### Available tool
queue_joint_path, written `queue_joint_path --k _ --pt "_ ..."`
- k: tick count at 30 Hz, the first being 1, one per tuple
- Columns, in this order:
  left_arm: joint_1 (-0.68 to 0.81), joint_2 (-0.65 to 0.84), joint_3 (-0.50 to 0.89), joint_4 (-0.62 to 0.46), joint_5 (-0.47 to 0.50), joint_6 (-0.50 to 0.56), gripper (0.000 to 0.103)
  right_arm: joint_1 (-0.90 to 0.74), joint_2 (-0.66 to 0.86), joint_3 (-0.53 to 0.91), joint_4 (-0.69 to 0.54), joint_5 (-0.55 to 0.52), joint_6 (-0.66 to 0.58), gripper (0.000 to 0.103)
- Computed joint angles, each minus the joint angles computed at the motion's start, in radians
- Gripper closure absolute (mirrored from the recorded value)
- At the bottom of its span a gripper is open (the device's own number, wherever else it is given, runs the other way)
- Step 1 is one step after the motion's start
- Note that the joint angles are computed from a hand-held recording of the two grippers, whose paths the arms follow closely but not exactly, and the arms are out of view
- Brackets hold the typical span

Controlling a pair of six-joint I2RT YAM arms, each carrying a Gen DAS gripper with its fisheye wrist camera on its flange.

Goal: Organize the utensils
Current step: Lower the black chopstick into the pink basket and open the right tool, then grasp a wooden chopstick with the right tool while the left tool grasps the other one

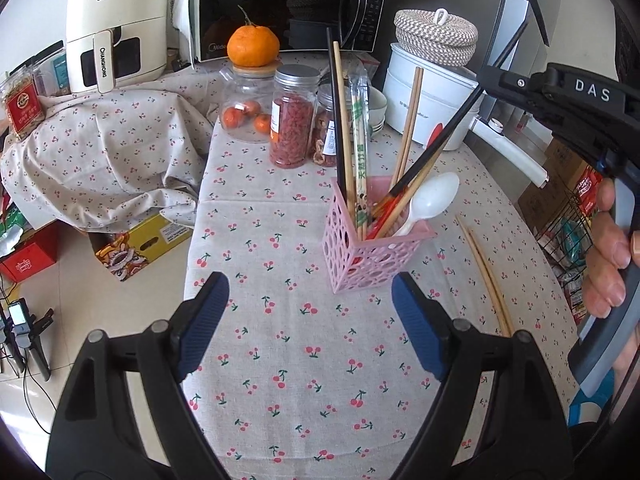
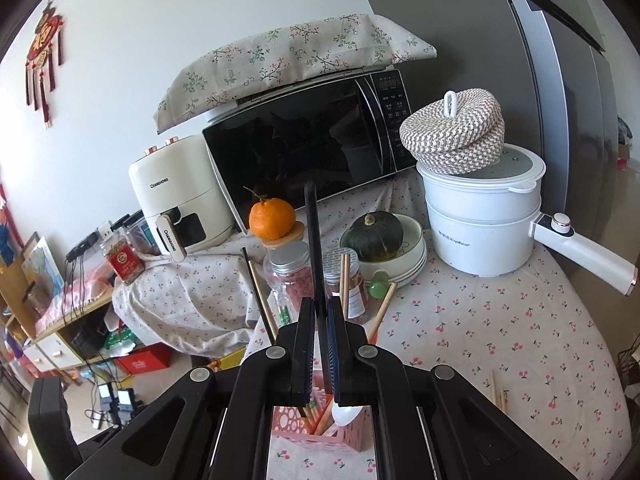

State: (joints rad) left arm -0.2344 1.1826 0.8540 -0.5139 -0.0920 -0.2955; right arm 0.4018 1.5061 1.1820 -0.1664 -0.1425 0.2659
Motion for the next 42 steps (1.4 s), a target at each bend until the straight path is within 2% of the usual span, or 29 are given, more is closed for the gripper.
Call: queue_joint_path --k 2,6,8,15,20,24,30,36,42 --pt "-0.006 -0.004 0.001 -0.001 -0.001 -0.003 0.019 -0.006 -0.010 0.001 -0.010 -0.018 0.004 0.085" --pt "-0.026 -0.003 0.005 -0.003 -0.014 -0.008 0.019 -0.022 -0.066 -0.015 -0.025 -0.053 -0.004 0.075" --pt "-0.038 -0.004 0.007 -0.007 -0.019 -0.012 0.019 -0.040 -0.104 -0.030 -0.037 -0.077 -0.012 0.064" --pt "-0.082 0.005 0.016 -0.017 -0.032 -0.033 0.019 -0.144 -0.204 -0.077 -0.112 -0.110 -0.081 0.049" --pt "-0.119 0.039 0.038 -0.031 -0.033 -0.067 0.019 -0.250 -0.203 -0.095 -0.198 -0.151 -0.153 0.037" --pt "-0.161 0.092 0.073 -0.065 -0.049 -0.108 0.019 -0.306 -0.150 -0.104 -0.273 -0.138 -0.242 0.034" --pt "-0.198 0.172 0.113 -0.092 -0.007 -0.185 0.019 -0.357 -0.030 -0.098 -0.361 -0.077 -0.348 0.033" --pt "-0.234 0.270 0.173 -0.140 -0.023 -0.225 0.019 -0.392 0.071 -0.093 -0.377 -0.035 -0.374 0.033" --pt "-0.245 0.356 0.216 -0.168 -0.016 -0.229 0.019 -0.389 0.234 -0.002 -0.449 0.037 -0.351 0.033"
